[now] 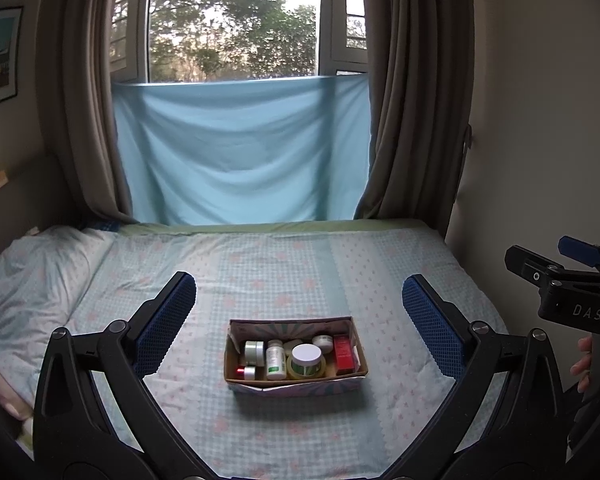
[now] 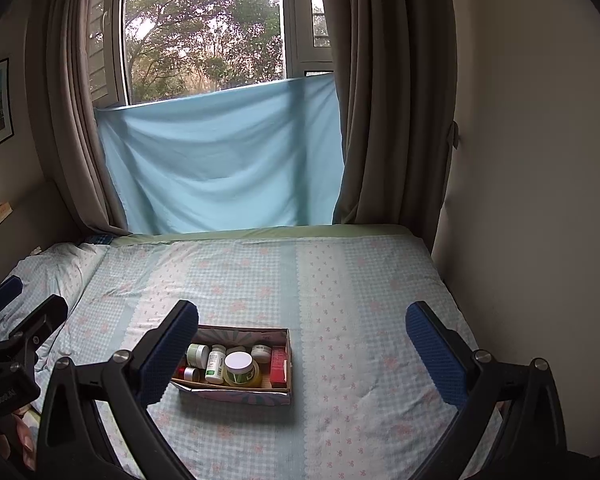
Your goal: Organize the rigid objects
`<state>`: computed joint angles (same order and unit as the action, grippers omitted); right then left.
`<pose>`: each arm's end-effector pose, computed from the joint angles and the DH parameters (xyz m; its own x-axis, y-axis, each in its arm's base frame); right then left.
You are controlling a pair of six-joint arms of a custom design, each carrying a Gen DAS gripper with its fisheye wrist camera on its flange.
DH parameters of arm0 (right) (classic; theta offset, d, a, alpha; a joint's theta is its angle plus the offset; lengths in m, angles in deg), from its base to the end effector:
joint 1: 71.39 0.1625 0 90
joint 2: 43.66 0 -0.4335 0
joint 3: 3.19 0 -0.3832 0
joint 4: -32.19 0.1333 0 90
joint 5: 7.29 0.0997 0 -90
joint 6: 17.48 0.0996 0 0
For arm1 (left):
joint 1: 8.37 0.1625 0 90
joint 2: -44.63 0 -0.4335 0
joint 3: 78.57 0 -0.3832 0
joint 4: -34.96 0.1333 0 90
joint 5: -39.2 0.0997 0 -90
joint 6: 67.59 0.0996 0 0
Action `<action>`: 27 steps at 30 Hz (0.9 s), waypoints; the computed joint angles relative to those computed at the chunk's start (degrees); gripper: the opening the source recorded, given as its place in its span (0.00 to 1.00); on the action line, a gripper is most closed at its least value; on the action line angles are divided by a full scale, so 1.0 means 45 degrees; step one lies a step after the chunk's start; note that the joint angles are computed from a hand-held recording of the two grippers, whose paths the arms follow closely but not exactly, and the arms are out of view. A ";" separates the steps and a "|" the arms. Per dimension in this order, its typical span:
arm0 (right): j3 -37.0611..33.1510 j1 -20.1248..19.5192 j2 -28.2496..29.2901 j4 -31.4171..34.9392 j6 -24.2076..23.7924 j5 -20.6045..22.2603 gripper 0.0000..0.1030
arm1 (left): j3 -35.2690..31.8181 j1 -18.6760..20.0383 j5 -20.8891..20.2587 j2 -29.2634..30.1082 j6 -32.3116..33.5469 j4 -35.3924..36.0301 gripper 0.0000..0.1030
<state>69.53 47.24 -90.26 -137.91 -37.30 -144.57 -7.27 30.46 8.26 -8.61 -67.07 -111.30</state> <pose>0.4146 -0.6341 0.3497 -0.7325 0.0098 0.6807 -0.5635 0.5522 -0.6144 -0.4345 -0.6305 0.4124 -0.7300 0.0724 -0.6796 0.6188 0.4921 -0.6123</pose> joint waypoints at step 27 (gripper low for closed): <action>-0.0632 -0.0024 0.0472 -0.0320 -0.0387 -0.0310 1.00 | -0.0112 -0.0021 0.0572 0.0476 0.1085 -0.1494 1.00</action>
<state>66.69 47.13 -88.14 -139.34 -39.04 -145.97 -7.78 30.36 10.83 -6.47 -62.18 -118.02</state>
